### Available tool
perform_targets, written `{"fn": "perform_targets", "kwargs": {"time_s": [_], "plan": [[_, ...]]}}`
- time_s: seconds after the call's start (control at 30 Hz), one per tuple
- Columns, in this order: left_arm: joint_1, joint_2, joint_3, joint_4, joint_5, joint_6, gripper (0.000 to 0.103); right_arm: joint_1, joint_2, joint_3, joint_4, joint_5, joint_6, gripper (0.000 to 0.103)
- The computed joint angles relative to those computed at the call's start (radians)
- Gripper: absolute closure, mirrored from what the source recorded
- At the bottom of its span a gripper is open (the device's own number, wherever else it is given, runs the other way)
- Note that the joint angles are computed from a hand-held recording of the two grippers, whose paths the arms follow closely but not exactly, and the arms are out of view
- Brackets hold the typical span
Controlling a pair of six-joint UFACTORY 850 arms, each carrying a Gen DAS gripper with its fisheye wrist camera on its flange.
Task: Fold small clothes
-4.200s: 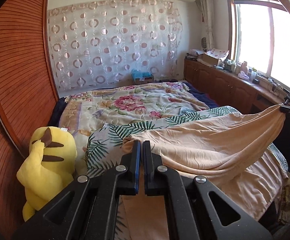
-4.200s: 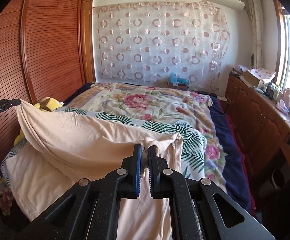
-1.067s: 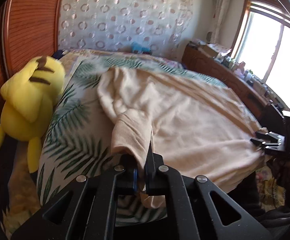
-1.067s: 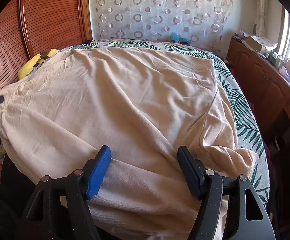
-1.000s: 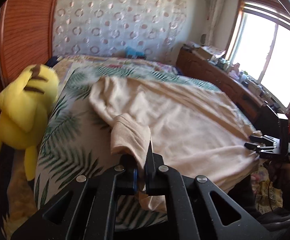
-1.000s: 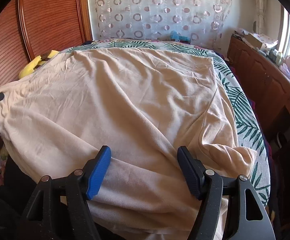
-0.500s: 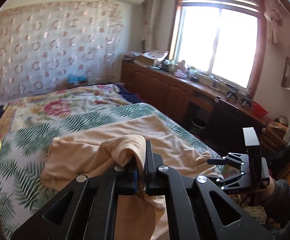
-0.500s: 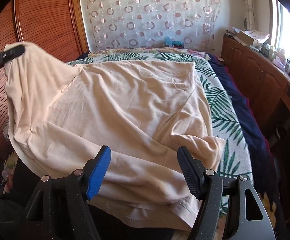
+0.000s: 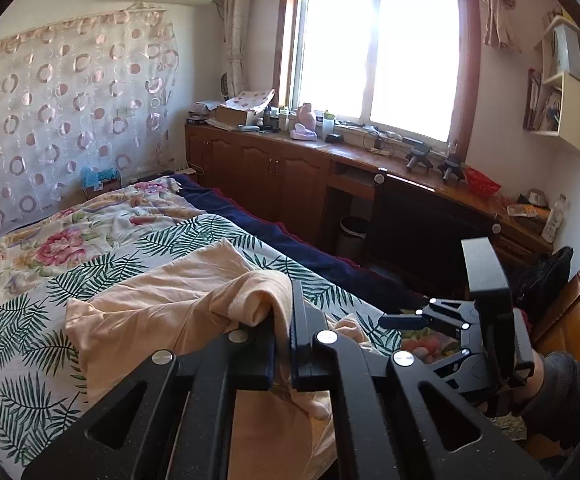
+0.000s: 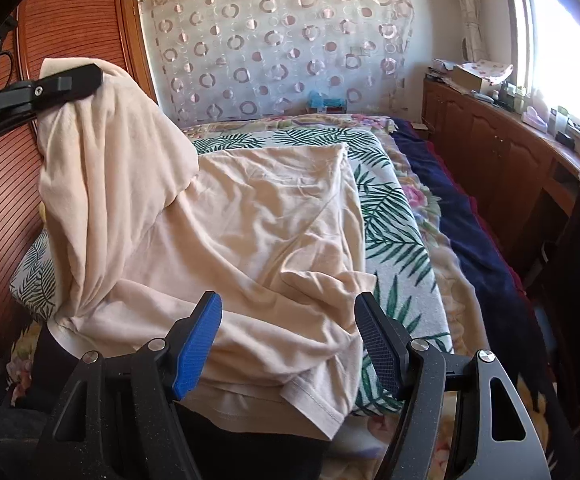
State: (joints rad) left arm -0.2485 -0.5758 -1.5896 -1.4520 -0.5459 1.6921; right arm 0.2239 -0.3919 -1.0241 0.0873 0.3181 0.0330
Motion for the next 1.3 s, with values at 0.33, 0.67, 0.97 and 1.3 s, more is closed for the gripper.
{"fn": "perform_targets", "kwargs": {"time_s": [0.33, 0.67, 0.97, 1.3], "plan": [[0.005, -0.007, 0.010, 0.071, 0.003, -0.069, 0.085, -0.026, 0.013, 0.015, -0.008, -0.001, 0.023, 0.032], [0.058, 0.005, 0.057, -0.013, 0.025, 0.000, 0.032, -0.029, 0.010, 0.003, -0.010, 0.007, 0.003, 0.032], [0.114, 0.010, 0.118, -0.070, 0.128, 0.008, 0.025, -0.027, -0.020, -0.047, -0.085, 0.001, 0.032, 0.032], [0.157, 0.025, 0.164, -0.202, 0.201, 0.122, 0.025, 0.007, -0.102, -0.186, -0.181, -0.050, 0.070, 0.032]]}}
